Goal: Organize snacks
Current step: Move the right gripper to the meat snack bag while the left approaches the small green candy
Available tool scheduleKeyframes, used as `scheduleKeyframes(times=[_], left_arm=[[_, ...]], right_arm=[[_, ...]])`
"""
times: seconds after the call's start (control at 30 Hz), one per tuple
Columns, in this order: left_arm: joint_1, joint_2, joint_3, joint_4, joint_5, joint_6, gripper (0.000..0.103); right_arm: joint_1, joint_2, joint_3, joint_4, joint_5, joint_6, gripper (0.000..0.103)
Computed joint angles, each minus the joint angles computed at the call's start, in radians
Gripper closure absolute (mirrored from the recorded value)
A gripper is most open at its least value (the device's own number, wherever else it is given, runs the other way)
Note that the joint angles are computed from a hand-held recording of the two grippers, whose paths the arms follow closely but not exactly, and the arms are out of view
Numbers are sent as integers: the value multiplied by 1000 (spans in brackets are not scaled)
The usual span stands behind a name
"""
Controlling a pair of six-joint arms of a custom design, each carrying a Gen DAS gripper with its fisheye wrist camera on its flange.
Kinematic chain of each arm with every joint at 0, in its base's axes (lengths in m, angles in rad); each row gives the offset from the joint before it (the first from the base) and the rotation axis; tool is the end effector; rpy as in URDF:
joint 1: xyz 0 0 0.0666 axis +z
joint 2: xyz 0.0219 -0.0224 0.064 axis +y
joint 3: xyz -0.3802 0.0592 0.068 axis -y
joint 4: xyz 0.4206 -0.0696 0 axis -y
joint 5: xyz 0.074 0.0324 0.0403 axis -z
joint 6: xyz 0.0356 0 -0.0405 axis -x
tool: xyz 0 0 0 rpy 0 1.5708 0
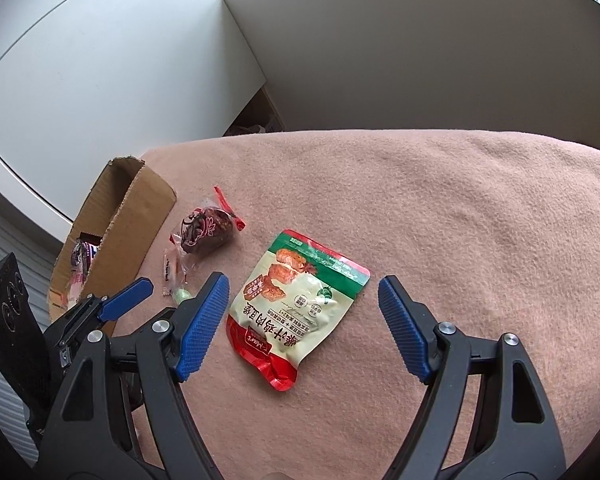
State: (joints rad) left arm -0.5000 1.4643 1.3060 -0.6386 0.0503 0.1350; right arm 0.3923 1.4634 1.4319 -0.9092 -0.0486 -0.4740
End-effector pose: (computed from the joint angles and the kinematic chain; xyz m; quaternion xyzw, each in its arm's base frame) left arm 0.4736 -0.2612 0.3711 0.1773 0.9087 -0.1399 0.3511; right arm 0.4925 0.2052 0.4140 0.0313 0.9500 0.1510 0.2715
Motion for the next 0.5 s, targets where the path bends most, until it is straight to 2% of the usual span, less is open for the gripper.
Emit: scheduleKeyframes(times=[0.07, 0.27, 0.4, 0.5], left_arm=[[-4, 15, 15, -11, -23, -1, 50], [4, 51, 56, -43, -1, 14, 50], [4, 41, 47, -40, 1, 22, 50], [-3, 39, 42, -40, 4, -7, 50]], right_arm=[[-1, -5, -10, -3, -7, -8, 23], [-10, -12, -31, 5, -60, -42, 23], [-18, 3, -15, -16, -84, -71, 23], [-21, 26, 11, -50, -117, -85, 23]])
